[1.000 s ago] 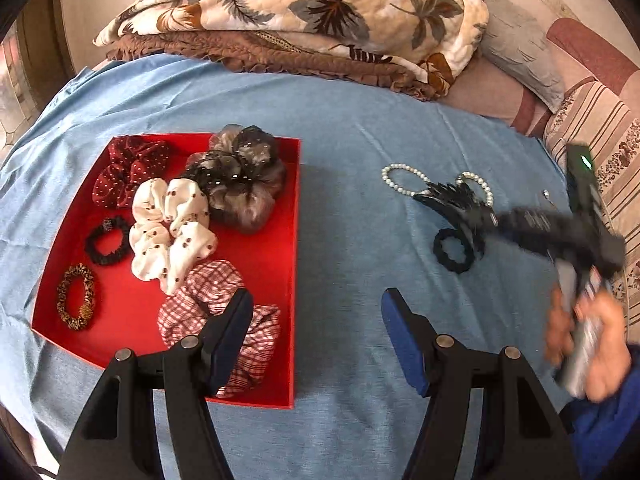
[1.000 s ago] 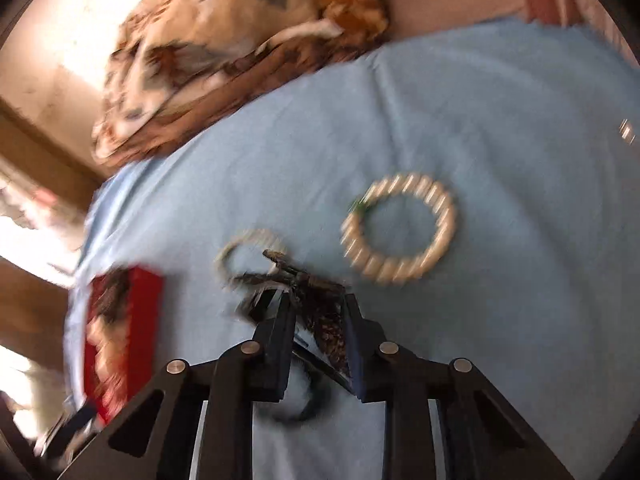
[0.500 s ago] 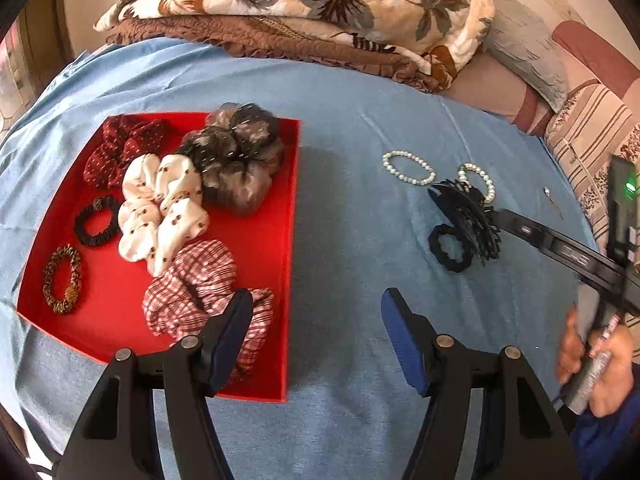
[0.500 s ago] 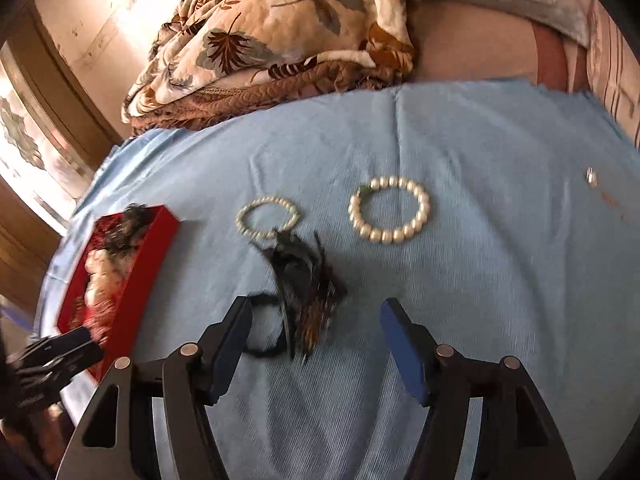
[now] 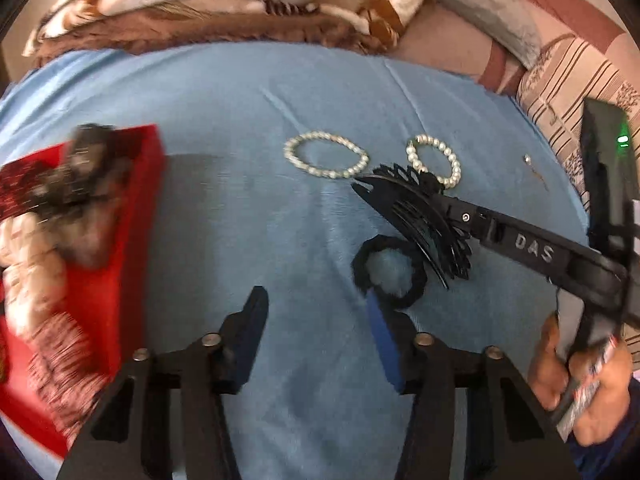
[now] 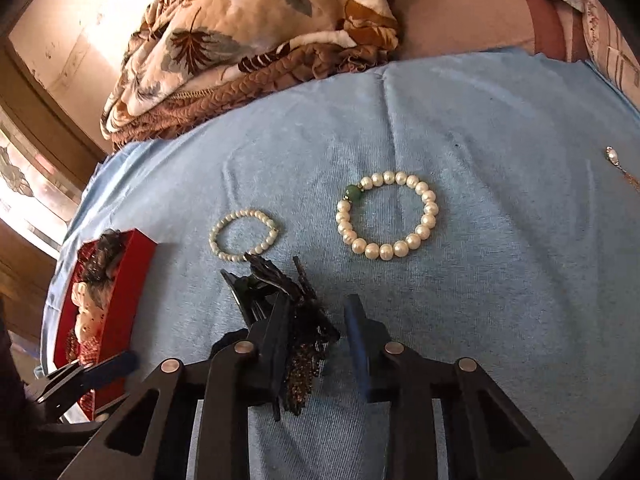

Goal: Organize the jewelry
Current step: 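Grasp the black claw clip with the right tool while the left grasps the black hair tie, then carry the hair tie and claw clip into the red tray and open both tools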

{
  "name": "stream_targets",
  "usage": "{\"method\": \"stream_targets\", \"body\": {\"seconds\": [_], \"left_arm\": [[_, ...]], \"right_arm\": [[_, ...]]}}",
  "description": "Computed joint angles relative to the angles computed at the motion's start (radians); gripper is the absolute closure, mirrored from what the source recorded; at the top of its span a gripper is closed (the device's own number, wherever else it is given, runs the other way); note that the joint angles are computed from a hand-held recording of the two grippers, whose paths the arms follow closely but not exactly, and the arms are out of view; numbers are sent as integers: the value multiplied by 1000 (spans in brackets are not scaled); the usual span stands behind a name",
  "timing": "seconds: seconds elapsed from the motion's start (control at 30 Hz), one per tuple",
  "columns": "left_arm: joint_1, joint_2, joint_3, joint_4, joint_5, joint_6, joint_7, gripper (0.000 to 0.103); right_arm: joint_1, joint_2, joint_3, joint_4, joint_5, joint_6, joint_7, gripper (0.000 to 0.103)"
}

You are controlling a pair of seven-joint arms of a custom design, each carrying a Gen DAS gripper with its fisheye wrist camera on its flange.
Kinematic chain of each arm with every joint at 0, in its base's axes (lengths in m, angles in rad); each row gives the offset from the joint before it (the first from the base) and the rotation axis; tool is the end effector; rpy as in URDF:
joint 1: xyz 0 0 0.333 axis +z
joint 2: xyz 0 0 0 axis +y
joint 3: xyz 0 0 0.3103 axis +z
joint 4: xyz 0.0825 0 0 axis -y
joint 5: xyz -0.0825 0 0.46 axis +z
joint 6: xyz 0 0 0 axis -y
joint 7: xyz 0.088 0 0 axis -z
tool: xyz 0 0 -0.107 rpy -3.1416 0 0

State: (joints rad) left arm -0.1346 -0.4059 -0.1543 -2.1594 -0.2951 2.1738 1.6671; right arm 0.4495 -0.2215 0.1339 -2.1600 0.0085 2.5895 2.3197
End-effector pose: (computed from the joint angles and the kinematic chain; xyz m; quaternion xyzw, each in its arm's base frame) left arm 0.5180 -0.1745 0.5846 -0.5893 0.7740 -0.2261 0.0503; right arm 0.5041 0.3372 0.5324 -0.6128 0.7230 -0.0490 0.3153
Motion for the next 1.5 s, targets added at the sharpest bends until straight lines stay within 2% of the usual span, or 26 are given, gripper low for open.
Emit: {"method": "stream_targets", "body": {"seconds": [0.07,0.13,0.17,0.23,0.27,0.3,0.33,0.47,0.73,0.9,1.07,1.17,1.27,1.5], "left_arm": [[-1,40,-13,21,16,3,-7,60],[-4,47,-24,18,33,42,-10,60],[-8,55,-27,25,39,46,-8,60],[-15,64,-38,27,58,63,-10,61],[-17,65,-45,25,73,73,-15,71],[-19,65,-53,21,95,81,-18,89],[-21,66,-57,21,111,82,-20,96],[-35,38,-24,17,48,49,-9,97],[-22,-165,56,-60,-75,0,35,97],[48,-320,92,-140,-88,-21,-2,96],[170,-422,97,-202,13,-24,-58,96],[257,-442,104,-218,88,-12,-100,96],[307,-424,142,-213,100,-14,-131,96],[353,-390,182,-226,82,-8,-137,96]], "right_arm": [[-2,11,2,7,-5,7,2,73],[-2,14,2,7,-6,18,3,74],[2,14,-1,3,5,30,-6,80],[7,13,-5,0,23,43,-18,85],[7,11,-3,1,21,41,-20,85],[4,5,1,-1,10,39,-15,85],[1,-5,5,-6,-4,37,-5,85],[-2,-73,10,-51,-28,48,28,85],[16,-229,14,-148,-32,59,107,85],[30,-264,32,-149,-54,48,137,85],[66,-251,43,-120,-49,55,144,85],[96,-218,50,-82,-43,60,124,85],[126,-155,58,-18,-31,63,91,85],[174,39,79,178,7,39,-25,85]]}}
